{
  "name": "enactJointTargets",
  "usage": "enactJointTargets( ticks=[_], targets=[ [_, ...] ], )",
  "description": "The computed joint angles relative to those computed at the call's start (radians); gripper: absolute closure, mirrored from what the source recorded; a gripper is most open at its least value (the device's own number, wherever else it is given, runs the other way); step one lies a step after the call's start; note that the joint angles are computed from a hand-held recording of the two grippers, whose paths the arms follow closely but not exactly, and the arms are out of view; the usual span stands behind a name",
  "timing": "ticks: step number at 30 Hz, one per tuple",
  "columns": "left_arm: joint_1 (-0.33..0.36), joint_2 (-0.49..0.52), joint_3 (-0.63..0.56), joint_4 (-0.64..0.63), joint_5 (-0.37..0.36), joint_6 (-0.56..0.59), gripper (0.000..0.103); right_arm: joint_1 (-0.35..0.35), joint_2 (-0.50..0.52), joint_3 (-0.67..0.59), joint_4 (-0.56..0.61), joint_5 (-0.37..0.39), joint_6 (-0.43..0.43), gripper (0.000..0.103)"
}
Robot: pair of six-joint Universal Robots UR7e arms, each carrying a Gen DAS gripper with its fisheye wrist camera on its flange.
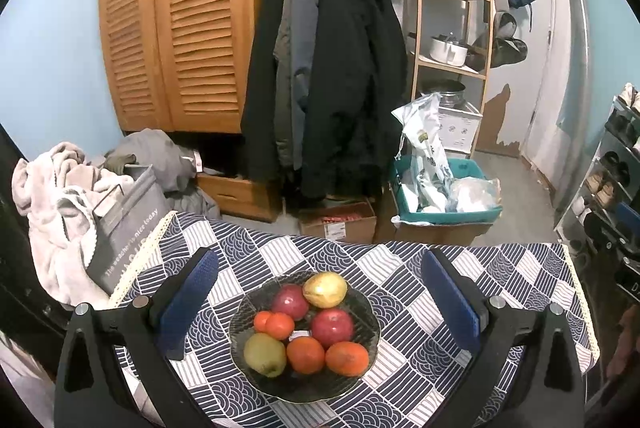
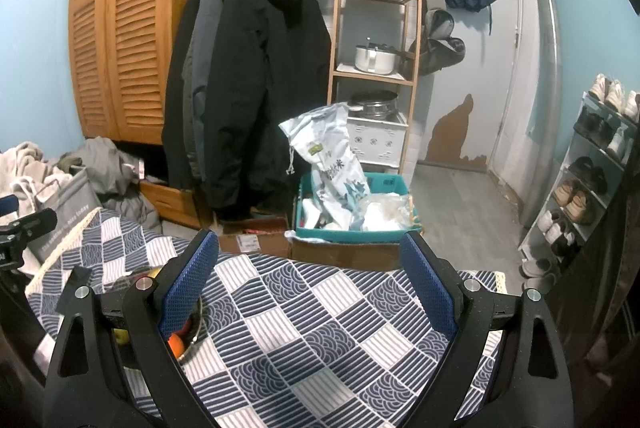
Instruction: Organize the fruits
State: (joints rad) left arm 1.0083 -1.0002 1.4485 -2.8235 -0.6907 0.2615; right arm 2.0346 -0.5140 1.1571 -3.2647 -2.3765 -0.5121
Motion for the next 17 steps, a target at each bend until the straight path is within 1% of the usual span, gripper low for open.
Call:
enactJointTargets(
  ticks=[11,17],
  targets=[
    [-0.004,-0.001,0.003,-0.008,-0.009,-0.002,0.001,-0.002,-0.003,0.003,0.000,0.001,-0.001,0.012],
    [-0.006,-0.002,-0.005,0.016,-0.010,-0.013,0.001,-0.002,-0.004,0.003,0.001,0.002,-0.002,0.012]
  ],
)
